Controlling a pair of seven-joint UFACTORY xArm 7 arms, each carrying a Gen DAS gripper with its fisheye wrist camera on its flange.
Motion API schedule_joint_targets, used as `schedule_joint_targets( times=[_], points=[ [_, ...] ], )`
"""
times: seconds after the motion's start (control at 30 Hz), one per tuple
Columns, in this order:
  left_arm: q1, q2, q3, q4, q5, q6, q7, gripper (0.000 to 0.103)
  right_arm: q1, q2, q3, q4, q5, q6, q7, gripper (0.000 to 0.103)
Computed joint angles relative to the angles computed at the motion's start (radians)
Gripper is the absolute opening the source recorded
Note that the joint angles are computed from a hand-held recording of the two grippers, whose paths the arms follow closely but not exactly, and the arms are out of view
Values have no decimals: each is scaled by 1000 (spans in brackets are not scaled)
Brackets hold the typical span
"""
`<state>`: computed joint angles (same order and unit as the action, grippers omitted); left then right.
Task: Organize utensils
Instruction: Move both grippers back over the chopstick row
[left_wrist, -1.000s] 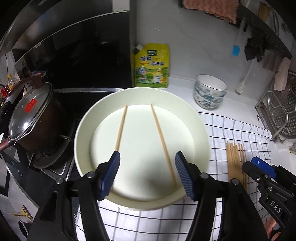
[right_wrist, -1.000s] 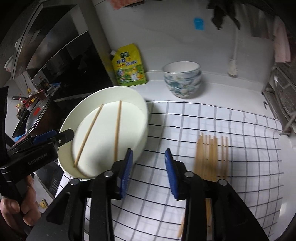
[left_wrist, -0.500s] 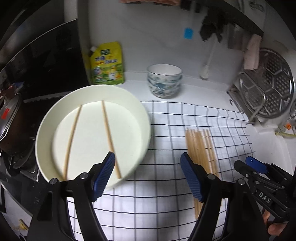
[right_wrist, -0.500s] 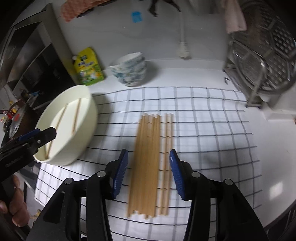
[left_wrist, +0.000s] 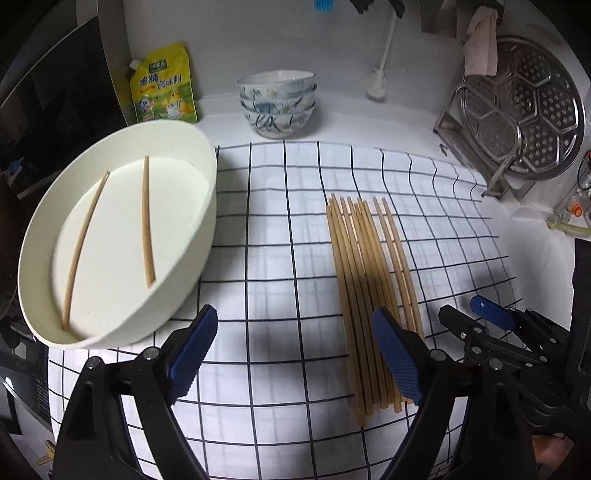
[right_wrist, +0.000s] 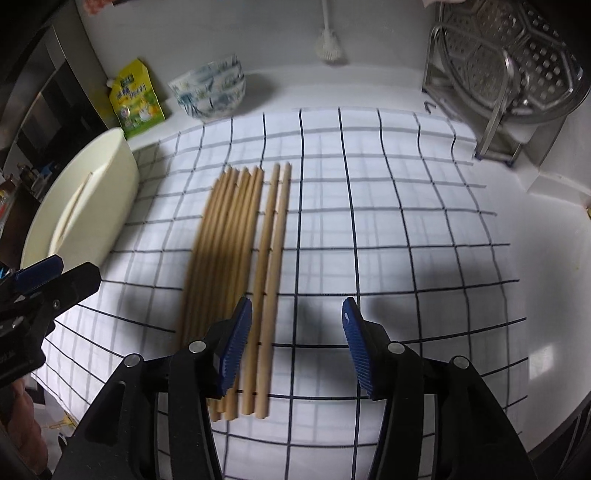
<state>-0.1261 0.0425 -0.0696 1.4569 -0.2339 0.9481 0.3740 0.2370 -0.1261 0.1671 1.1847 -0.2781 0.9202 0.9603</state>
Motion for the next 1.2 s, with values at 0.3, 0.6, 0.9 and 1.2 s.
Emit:
schedule_joint_targets(
  times=[0.3,0.6,0.9,1.2],
  points=[
    [-11,14,-4,-59,60,-51,-58,84,-6,44,-18,-27,9,-64,-27,49],
    [-12,42,-7,-61,71,-62,-92,87,4,80,-21,0,-58,-47,-43,49],
    [-30,58,-16,-72,112,-93,-119,88,-12,25,-27,-60,-80,-40,-26,49],
    [-48,69,-18,-95,185,-132,-154,88,-40,-20,-21,-108,-60,-76,-41,49]
  ],
)
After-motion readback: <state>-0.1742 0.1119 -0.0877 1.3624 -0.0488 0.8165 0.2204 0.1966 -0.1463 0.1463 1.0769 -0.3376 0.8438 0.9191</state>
